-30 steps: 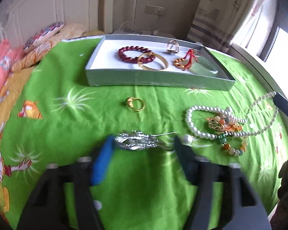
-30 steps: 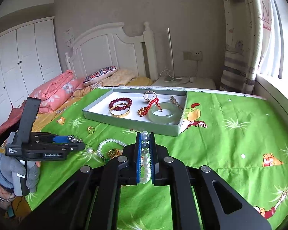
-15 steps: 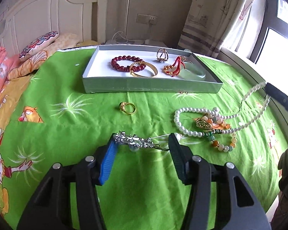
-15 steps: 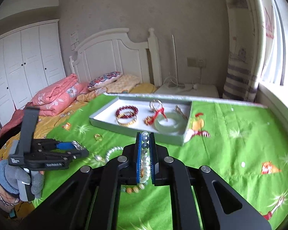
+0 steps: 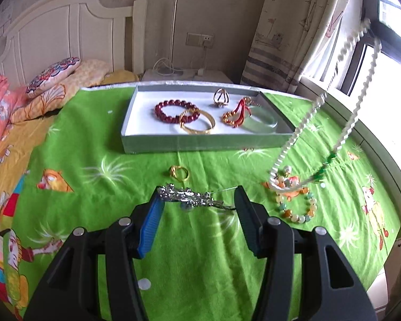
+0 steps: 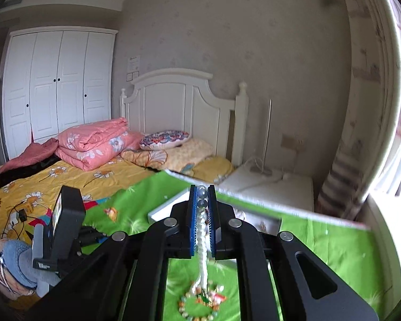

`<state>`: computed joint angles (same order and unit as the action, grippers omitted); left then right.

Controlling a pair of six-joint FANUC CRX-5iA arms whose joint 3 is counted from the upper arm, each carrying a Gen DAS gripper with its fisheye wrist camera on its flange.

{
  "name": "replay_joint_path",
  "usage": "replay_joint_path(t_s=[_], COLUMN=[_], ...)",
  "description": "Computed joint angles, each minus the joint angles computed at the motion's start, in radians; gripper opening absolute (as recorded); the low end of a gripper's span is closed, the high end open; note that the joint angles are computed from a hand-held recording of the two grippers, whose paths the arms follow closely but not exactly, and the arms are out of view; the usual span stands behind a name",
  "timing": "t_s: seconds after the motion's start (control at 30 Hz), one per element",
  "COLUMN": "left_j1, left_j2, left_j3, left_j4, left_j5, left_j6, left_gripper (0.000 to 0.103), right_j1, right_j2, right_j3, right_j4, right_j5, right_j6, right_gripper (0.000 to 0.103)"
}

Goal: Organize jewelry
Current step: 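Carry the pearl necklace and silver brooch into the grey box with both grippers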

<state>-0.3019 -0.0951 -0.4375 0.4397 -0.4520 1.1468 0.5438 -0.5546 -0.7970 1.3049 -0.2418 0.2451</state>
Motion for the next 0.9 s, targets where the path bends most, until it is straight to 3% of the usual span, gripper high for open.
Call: replay_joint_path(t_s=[0.3,0.37,0.9], left_j1=[0.001,0.002,-0.009], left_j2=[-0.019,-0.014,0.097], left_j3=[0.015,0.026,0.163], left_j4=[0.018,0.017,-0.077], left_j5=[0.001,-0.005,-0.028], left_j6=[-0.043,-0.044,0.050], left_gripper=[0.053,0.053,0.053], right_j1=[-0.030,-0.001,-0.079], right_j2=[0.008,0.012,0.169], right_j3=[0.038,0.052,0.168], right_j4=[0.047,-0.006,-0.015], right_j5=[0.007,-0.027,0.013], right_j6=[-0.021,0.025,0.012], right_gripper=[0.008,0.008,0.008])
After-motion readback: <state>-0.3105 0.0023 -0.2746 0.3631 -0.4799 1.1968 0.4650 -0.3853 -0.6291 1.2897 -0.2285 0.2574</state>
